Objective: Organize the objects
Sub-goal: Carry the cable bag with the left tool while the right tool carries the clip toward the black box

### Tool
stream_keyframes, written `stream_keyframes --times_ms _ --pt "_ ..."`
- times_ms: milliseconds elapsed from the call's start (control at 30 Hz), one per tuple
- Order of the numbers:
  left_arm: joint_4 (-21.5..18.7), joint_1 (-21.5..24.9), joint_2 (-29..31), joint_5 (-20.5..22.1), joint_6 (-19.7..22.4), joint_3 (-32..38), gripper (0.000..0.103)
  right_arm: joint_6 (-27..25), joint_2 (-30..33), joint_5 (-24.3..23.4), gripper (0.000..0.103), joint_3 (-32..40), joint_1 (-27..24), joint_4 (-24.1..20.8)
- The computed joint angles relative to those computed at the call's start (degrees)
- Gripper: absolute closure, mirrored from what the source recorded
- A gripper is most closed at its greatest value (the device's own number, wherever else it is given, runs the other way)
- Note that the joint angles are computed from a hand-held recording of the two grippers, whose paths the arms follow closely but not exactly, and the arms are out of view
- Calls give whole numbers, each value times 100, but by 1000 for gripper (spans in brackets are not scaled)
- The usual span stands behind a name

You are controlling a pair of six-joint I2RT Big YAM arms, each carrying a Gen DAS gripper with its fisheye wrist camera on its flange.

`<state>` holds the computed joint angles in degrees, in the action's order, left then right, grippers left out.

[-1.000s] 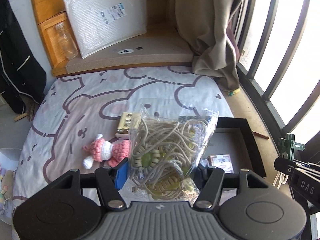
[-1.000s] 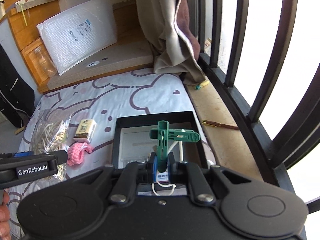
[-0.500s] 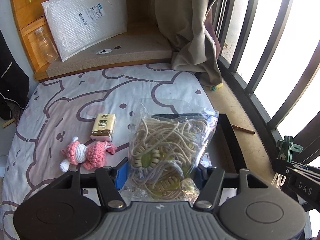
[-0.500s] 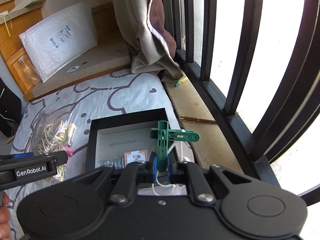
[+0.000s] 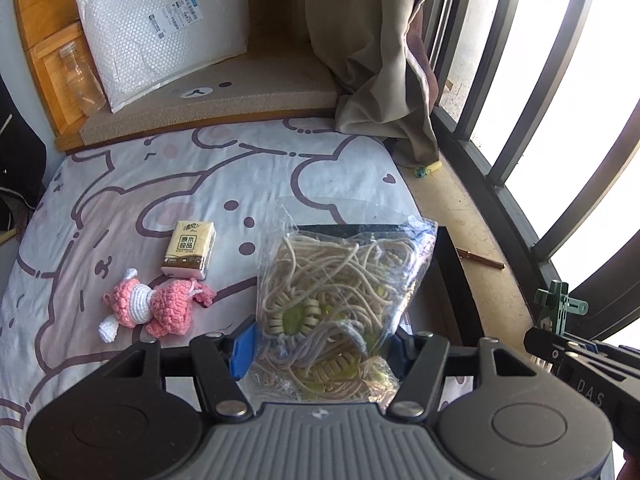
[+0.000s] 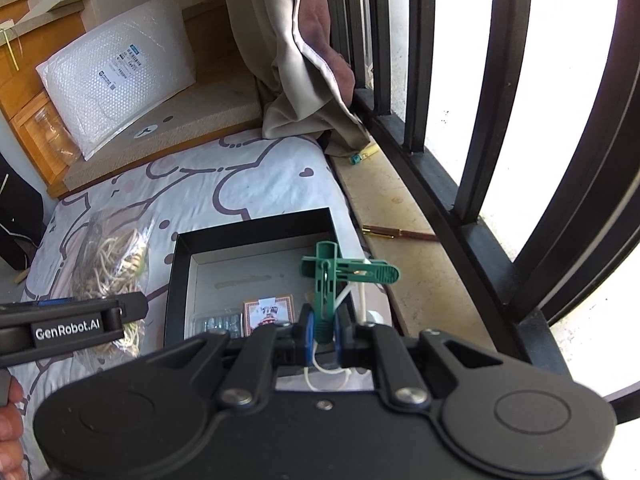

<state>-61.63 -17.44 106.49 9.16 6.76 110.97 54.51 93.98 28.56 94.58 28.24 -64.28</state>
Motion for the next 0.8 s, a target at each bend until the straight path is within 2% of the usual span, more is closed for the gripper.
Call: stream_keyframes --times_ms 167,600,800 --pt "-125 17 239 192 -300 257 40 -60 59 -109 93 14 -77 128" --pt "72 86 1015 379 -721 1108 40 -307 381 -422 93 161 -301 302" --pt "-113 132 1471 601 -1051 1621 40 -419 547 -581 93 221 -432 441"
